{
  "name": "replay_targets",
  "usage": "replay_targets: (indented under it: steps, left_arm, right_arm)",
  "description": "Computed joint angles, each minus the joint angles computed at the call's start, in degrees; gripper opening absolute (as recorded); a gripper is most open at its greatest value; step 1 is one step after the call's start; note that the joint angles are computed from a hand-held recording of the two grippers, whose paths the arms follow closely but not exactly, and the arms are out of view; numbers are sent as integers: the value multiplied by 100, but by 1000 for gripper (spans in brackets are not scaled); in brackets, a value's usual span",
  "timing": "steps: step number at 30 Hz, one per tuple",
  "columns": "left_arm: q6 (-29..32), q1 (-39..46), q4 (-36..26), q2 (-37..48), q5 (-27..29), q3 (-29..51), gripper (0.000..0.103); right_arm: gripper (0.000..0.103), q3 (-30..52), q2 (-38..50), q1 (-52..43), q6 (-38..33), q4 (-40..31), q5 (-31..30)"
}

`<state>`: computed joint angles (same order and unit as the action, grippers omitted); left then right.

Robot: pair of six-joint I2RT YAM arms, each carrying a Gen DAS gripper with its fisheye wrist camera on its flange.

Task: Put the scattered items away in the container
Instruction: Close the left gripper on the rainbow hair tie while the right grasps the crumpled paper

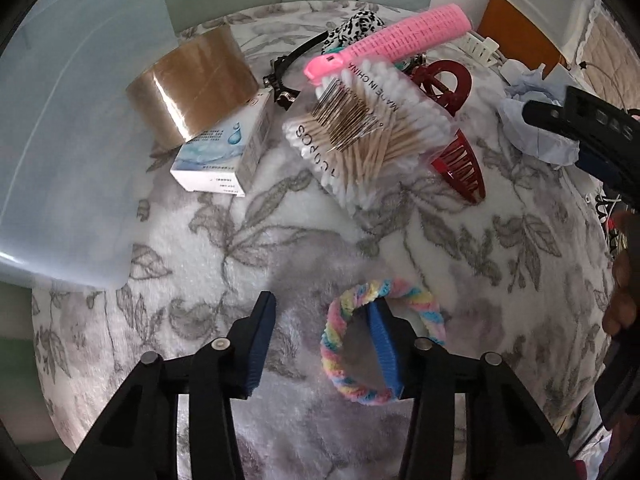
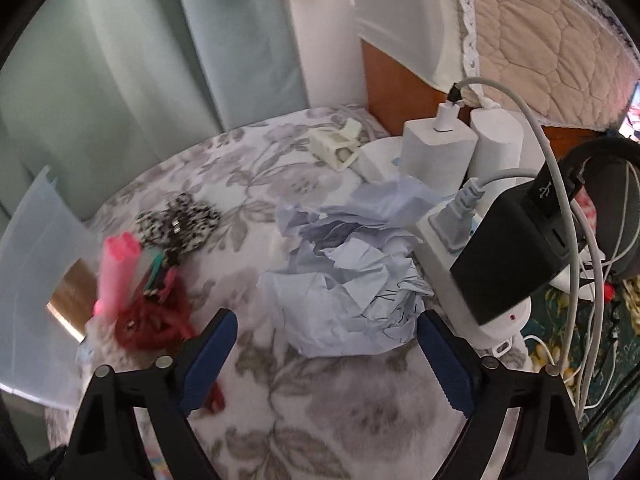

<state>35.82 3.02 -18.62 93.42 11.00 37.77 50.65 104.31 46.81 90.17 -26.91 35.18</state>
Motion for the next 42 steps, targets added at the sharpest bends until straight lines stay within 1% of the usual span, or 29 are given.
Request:
replay_targets:
  steps: [2,5,8,12,15,18,22,26,31,34,37,39,41,42]
  left_arm:
    - [47,11,26,-58,22,-65,45]
    - [99,53,24,-131,63,-131,44]
    - [168,150,-56,-217,136,-175,42]
    - [249,279,-157,-393,193,-263,32]
    - [334,407,-262,-533,250,-325,18]
    - [439,585,-422,-685,317,-375,12]
    - [635,857,-684,-941,422,-469,10]
    - [932,1204,-1030,-1311,542,-586,8]
    - [1638,1822,-1716,-2103,873,-693,7]
    - [2154,2340,-2266,-2648,1121,-715,7]
    - [2802,2963,-2879,-3089,1401,-657,7]
    - [3384,3468,-3366,-3225,1605,-519,7]
    - [3353,3601,-3364,-2715,1759,246,7]
    - [3266,3546,-3437,-2766,1592,336,7]
  right_arm:
    - [92,109,136,-38,109,-149,54]
    - [89,21,247,-266,8,177,-213]
    - [87,-53,243,-277,181,235,-47]
    - [84,-159,73,-333,239,329,-79]
    - [82,-189,-23,-250,330,317,-27]
    - [81,-224,-143,-143,405,321,46]
    - [81,-95,-309,121,621,-30,215]
    - [81,63,-491,486,1020,-558,394]
    - [81,320,-662,1060,1729,-1362,603]
    - [81,569,-679,1411,2130,-1892,738]
    - [81,821,-681,1684,2412,-2345,879]
    - [81,1072,-616,1847,2593,-2682,1008]
    - [81,1298,-563,2018,2769,-3004,1135]
    - [81,1422,-525,2058,2811,-3137,1189]
